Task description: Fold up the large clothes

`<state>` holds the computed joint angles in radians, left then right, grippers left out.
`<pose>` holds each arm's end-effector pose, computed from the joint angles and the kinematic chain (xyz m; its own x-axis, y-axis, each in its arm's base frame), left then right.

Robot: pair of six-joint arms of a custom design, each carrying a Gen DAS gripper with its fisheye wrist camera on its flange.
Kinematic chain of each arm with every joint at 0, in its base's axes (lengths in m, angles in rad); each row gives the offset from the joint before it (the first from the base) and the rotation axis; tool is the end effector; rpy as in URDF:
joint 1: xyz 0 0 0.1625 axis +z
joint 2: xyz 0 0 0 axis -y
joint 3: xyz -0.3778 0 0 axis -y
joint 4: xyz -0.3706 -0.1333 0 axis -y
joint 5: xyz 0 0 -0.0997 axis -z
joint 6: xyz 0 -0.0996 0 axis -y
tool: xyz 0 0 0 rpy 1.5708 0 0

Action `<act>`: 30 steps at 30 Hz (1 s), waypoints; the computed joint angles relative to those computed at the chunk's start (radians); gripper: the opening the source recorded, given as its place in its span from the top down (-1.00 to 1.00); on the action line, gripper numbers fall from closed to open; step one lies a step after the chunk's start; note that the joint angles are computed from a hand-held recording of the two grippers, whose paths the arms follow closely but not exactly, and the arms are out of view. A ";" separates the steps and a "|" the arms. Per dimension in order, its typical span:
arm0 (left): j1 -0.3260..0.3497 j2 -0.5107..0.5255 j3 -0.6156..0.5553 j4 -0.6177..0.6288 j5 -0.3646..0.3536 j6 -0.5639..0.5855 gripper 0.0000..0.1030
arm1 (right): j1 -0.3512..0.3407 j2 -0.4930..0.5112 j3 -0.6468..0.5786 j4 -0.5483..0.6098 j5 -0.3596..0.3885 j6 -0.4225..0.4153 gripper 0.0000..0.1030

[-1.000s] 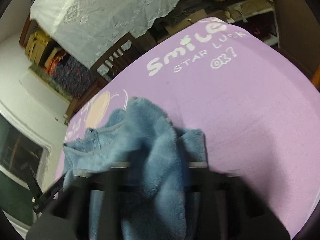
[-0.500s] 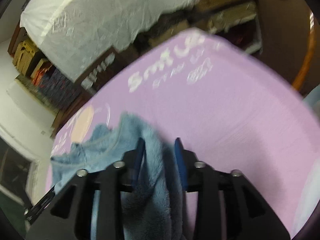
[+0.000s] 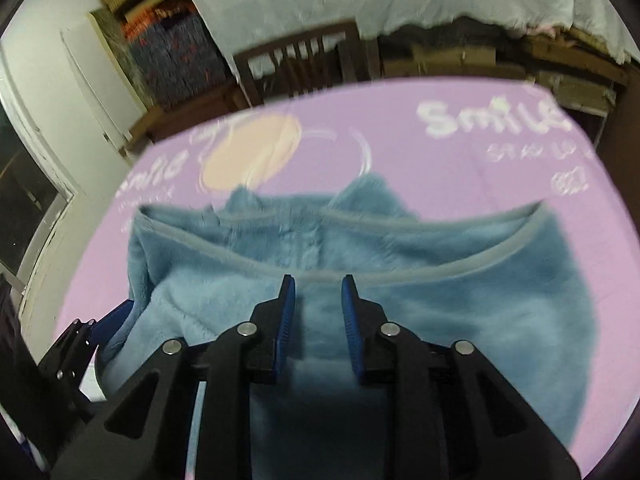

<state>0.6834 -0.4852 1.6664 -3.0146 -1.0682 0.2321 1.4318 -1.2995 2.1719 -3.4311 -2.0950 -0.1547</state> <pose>-0.3461 -0.5156 -0.0625 -0.4606 0.7247 -0.5124 0.8784 0.4553 -0.1456 0.0180 -0.4735 0.2784 -0.8017 0.4434 0.4009 -0.0478 0.6209 -0.7825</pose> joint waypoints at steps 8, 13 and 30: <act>0.029 -0.024 -0.012 0.019 -0.075 -0.050 -0.68 | 0.029 0.101 -0.071 0.011 -0.123 0.045 0.90; 0.056 -0.049 -0.010 -0.014 -0.116 -0.111 -0.68 | 0.052 0.090 -0.070 -0.087 -0.103 0.022 0.91; 0.093 -0.010 -0.117 0.169 -0.053 -0.216 -0.86 | -0.033 0.028 -0.041 -0.082 0.051 0.069 0.72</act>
<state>0.7768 -0.4956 1.5495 -2.8457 -1.1207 0.0157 1.3989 -1.2720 2.1311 -3.5130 -2.0443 -0.0854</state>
